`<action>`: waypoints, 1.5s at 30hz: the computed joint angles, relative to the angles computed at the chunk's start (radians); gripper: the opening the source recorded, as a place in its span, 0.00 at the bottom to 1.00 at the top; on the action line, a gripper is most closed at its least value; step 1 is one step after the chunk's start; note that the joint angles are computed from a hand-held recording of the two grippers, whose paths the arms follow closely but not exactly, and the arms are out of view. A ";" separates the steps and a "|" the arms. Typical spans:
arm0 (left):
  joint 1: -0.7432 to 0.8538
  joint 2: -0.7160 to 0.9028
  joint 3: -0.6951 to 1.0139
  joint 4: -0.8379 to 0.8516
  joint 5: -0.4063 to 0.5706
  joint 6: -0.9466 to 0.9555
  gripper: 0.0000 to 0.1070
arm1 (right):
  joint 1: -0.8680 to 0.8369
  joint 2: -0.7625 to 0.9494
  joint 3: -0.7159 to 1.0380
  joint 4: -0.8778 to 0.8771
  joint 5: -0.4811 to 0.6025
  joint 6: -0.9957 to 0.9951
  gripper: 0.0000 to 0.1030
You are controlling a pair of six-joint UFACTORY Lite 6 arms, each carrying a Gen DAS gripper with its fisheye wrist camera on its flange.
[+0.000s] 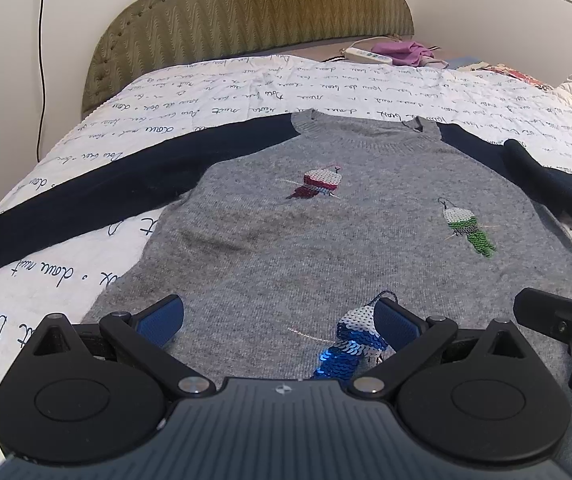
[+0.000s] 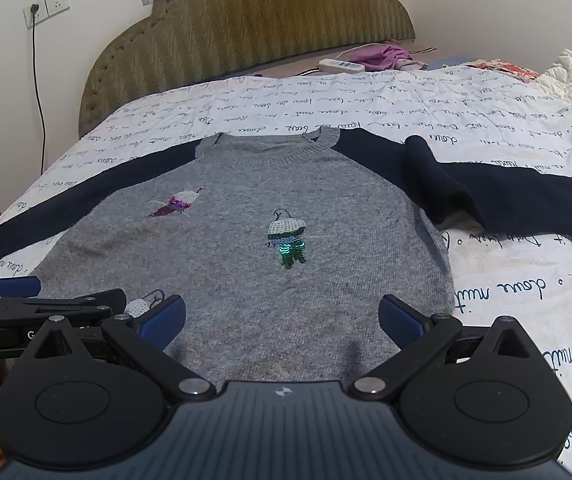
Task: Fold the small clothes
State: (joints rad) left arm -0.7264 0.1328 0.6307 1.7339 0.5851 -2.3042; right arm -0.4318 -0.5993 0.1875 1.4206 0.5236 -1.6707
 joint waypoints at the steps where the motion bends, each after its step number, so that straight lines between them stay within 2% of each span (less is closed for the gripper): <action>1: 0.000 0.000 0.000 0.002 0.001 -0.001 0.96 | 0.000 0.001 0.000 0.000 0.000 0.000 1.00; 16: 0.002 0.006 0.002 0.005 0.002 -0.008 0.96 | 0.001 -0.014 -0.014 0.023 -0.010 -0.037 1.00; 29: 0.001 0.028 0.015 -0.008 0.002 0.003 0.96 | -0.041 0.055 0.014 0.029 0.028 -0.045 1.00; 37: -0.003 0.062 0.045 -0.021 0.002 0.016 0.96 | -0.087 0.096 0.019 0.059 0.095 -0.113 1.00; 45: -0.005 0.129 0.110 -0.045 -0.004 0.052 0.96 | -0.168 0.215 0.054 0.118 0.184 -0.242 1.00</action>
